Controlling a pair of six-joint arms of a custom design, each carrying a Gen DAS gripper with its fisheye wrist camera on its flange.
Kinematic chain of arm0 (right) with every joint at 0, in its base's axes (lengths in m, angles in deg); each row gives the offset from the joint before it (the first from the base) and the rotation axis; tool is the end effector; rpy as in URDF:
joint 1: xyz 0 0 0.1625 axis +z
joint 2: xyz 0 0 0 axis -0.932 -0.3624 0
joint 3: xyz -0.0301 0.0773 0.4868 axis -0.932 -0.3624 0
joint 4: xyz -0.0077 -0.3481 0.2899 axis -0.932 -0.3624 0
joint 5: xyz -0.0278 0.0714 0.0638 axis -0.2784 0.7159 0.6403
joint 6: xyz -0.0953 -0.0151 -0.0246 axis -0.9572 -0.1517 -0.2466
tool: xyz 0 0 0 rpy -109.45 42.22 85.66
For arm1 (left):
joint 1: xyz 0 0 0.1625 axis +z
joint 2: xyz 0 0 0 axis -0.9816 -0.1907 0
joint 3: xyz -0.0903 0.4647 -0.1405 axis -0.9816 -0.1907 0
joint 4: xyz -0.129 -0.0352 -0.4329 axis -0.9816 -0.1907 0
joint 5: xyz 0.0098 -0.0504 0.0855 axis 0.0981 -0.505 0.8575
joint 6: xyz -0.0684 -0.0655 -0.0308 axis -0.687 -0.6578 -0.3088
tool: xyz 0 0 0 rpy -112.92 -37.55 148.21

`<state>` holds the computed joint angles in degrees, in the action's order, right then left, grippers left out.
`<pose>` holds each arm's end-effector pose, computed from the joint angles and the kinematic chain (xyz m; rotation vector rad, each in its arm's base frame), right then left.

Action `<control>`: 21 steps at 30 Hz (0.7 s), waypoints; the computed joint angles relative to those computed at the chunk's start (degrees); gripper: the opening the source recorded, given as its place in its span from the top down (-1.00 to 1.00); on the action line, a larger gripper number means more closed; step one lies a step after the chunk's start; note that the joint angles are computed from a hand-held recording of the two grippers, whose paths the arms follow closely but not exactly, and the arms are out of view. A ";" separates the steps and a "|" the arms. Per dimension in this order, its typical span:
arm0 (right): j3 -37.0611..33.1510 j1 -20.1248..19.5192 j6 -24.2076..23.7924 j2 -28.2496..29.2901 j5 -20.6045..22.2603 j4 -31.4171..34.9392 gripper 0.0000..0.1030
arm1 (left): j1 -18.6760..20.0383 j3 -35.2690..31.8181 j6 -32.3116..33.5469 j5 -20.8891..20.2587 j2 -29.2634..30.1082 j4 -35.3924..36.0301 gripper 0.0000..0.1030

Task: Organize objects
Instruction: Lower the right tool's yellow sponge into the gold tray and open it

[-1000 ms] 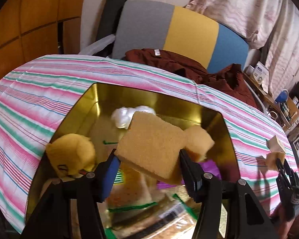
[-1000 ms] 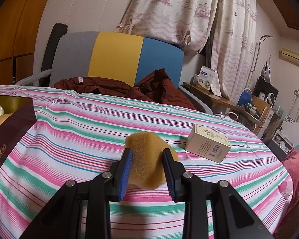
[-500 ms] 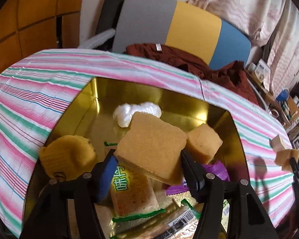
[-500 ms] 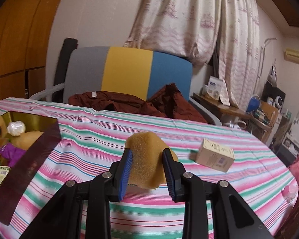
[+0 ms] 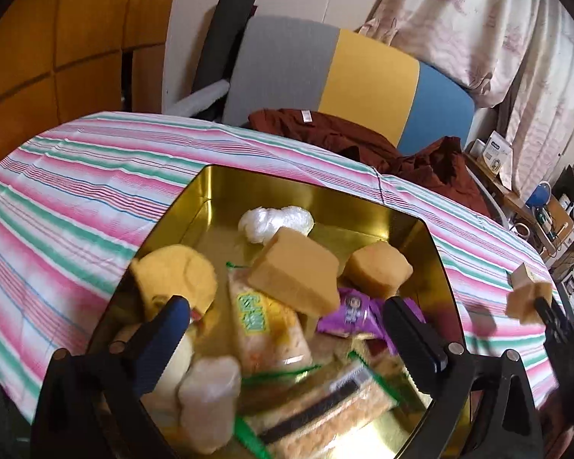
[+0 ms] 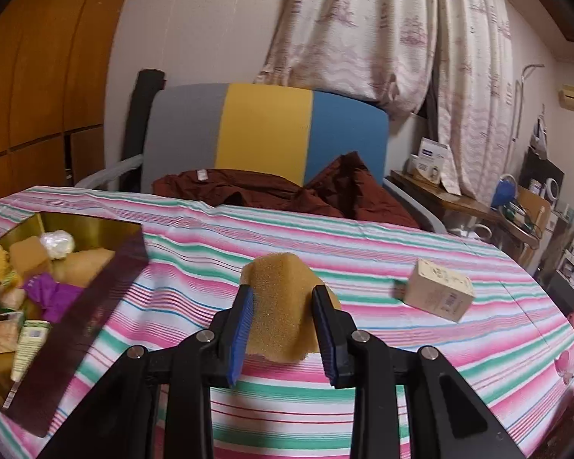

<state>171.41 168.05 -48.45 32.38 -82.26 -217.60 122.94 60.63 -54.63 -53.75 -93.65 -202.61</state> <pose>0.2173 -0.6190 0.1564 1.1561 -2.1322 1.0484 -0.1549 -0.4668 0.2408 -0.3673 2.0569 -1.2729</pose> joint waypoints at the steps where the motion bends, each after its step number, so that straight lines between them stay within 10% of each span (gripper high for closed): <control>1: 0.17 0.30 0.03 -0.20 0.36 0.57 0.40 | -0.57 0.48 -1.97 0.30 -0.52 2.13 -0.97; 8: 0.46 4.18 0.09 -1.49 3.73 8.50 0.40 | -4.25 2.36 -16.11 0.98 -3.18 17.48 -0.97; 21: -6.29 12.11 2.88 2.31 2.70 25.75 0.40 | -6.12 3.08 -24.67 -1.31 -5.10 23.90 -0.97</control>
<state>165.12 180.16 -45.57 34.69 -79.57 -191.86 116.82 63.71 -79.31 -55.07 -98.75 -178.71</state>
